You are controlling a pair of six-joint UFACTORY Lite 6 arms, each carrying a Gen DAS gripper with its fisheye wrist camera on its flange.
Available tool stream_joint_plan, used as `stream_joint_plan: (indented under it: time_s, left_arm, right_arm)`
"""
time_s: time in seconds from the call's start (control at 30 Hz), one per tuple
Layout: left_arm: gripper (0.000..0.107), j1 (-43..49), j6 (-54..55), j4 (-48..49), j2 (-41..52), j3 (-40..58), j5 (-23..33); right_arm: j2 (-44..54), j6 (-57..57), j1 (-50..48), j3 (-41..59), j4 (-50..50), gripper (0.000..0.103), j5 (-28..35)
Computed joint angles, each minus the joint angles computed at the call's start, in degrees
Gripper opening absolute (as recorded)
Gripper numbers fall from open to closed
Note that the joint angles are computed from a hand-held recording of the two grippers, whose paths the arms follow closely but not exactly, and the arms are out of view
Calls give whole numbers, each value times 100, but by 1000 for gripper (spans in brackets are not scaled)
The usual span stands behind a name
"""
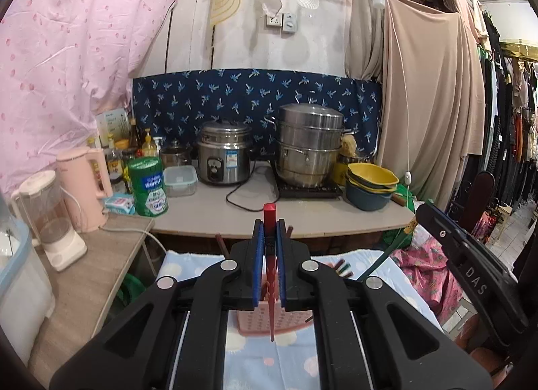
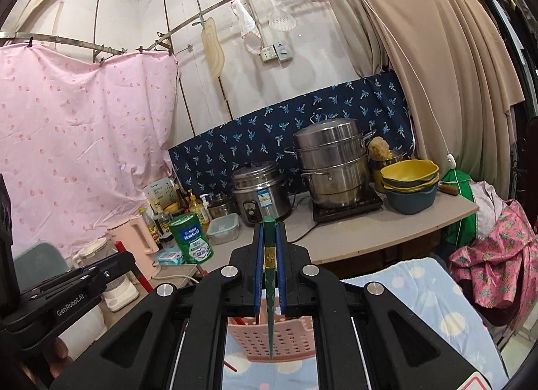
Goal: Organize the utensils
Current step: 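Lift both chopsticks upright and carry them over the pink basket, then open both tools to drop the chopsticks into the pink basket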
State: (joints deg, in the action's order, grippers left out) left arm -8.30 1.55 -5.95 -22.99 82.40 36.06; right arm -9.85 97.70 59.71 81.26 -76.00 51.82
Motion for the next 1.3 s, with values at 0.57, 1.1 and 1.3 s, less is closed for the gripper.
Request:
stream_joint_plan:
  time_s: [0.57, 1.1, 1.3]
  left_arm:
    - [7, 193, 76, -29, 1705, 1228, -582]
    - [7, 204, 189, -167, 2045, 720, -905]
    - [7, 148, 80, -71, 2053, 570, -980]
  right_arm:
    - [1410, -93, -1510, 1023, 148, 7, -1417]
    - [2012, 34, -1727, 955, 298, 7, -1904]
    - [2138, -31, -1738, 951, 393, 7, -1957]
